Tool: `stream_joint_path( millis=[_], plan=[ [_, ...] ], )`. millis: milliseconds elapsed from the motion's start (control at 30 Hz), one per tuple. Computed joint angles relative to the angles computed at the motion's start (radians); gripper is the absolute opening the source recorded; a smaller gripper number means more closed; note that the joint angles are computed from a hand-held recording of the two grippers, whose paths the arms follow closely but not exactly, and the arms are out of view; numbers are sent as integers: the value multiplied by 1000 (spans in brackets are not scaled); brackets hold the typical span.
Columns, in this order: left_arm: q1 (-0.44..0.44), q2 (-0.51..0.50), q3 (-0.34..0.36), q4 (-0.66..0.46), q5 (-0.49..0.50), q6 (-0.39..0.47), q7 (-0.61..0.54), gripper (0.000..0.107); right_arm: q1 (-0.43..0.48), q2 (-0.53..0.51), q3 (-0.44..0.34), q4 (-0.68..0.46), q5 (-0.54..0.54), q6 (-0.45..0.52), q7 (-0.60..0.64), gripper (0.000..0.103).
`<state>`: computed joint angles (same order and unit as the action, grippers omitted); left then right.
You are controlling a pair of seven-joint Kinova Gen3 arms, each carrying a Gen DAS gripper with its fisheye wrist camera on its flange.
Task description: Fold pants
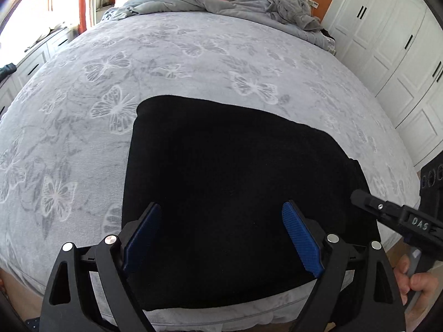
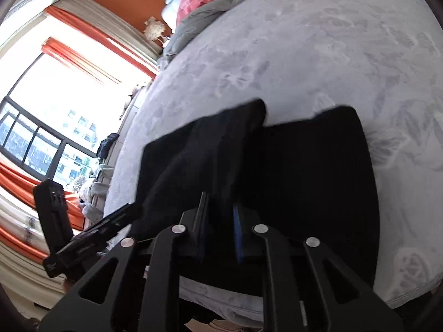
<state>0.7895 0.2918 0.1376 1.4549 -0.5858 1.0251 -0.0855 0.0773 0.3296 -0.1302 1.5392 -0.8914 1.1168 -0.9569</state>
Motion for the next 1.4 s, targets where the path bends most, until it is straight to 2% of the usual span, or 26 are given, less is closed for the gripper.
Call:
stream_joint_path(
  millis=[133, 200, 300, 367, 400, 433, 467, 500, 533, 567, 600, 633, 700, 767, 833, 867, 900, 1000, 1067, 1167, 1200, 1233, 1267, 1300, 1333, 1400],
  plan=[
    [-56, -59, 96, 70, -60, -153, -38, 87, -41, 20, -31, -152, -11, 81, -34, 10],
    [-13, -34, 63, 51, -88, -167, -68, 87, -82, 72, -52, -244, -1, 123, -73, 9],
    [81, 69, -36, -53, -145, -78, -72, 84, -126, 155, -122, -356, 45, 159, -133, 5],
    [55, 109, -47, -102, -111, -52, -90, 54, -126, 171, -136, -363, 46, 114, -171, 10],
    [15, 120, -33, -110, -70, -64, -107, 32, -126, 155, -116, -340, 38, 81, -168, 11],
    [-32, 119, -15, -98, -30, -92, -108, 21, -127, 122, -77, -302, 20, 40, -148, 16],
    [-64, 100, -16, -69, 11, -132, -93, 19, -118, 83, -52, -256, 15, 0, -117, 22],
    [-77, 74, -32, -31, 40, -173, -61, 17, -92, 44, -46, -210, 26, -34, -91, 43],
    [-82, 42, -47, 9, 53, -214, -21, 17, -60, 6, -48, -163, 53, -61, -72, 65],
    [-89, 13, -49, 44, 51, -244, 8, 19, -47, -30, -40, -117, 94, -87, -52, 67],
    [-84, -12, -57, 66, 42, -258, 25, 32, -49, -62, -14, -71, 135, -98, -17, 67],
    [-60, -35, -73, 82, 17, -258, 50, 56, -70, -86, 22, -24, 175, -107, 7, 65],
    [28, -61, -126, 91, -64, -207, 120, 78, -74, -114, 38, 68, 232, -134, 25, 54],
    [70, -77, -127, 89, -113, -162, 129, 78, -70, -113, 23, 139, 230, -162, 55, 53],
    [38, -91, -77, 89, -105, -153, 74, 83, -69, -77, 10, 143, 182, -141, 83, 51],
    [-6, -86, -31, 83, -99, -162, 33, 85, -63, -53, 1, 130, 142, -126, 98, 44],
    [-46, -83, 16, 88, -91, -183, -7, 87, -53, -26, -13, 102, 108, -107, 97, 30],
    [-107, -26, 120, 47, -71, -169, -129, 87, -67, 26, -18, 4, 72, -75, 50, 22],
    [-65, 25, 104, -6, -71, -120, -202, 87, -80, 54, -32, -67, 74, -52, 24, 22],
    [56, 96, -24, -79, -83, -57, -230, 86, -90, 109, -62, -170, 64, 5, -11, 22],
    [70, 107, -59, -86, -74, -64, -232, 76, -93, 124, -73, -194, 56, 22, -19, 23],
    [66, 110, -84, -80, -55, -87, -235, 53, -89, 129, -85, -207, 58, 25, -23, 24],
    [43, 100, -92, -58, -23, -127, -225, 45, -95, 120, -79, -202, 55, 12, -21, 26],
    [2, 81, -82, -30, 17, -168, -198, 33, -92, 101, -75, -180, 56, -17, -17, 36],
    [-44, 53, -65, 3, 57, -208, -158, 26, -89, 79, -66, -158, 65, -41, -21, 50],
    [-128, -1, -16, 77, 87, -290, -85, 24, -91, 28, -37, -88, 105, -100, -30, 61]
  ],
)
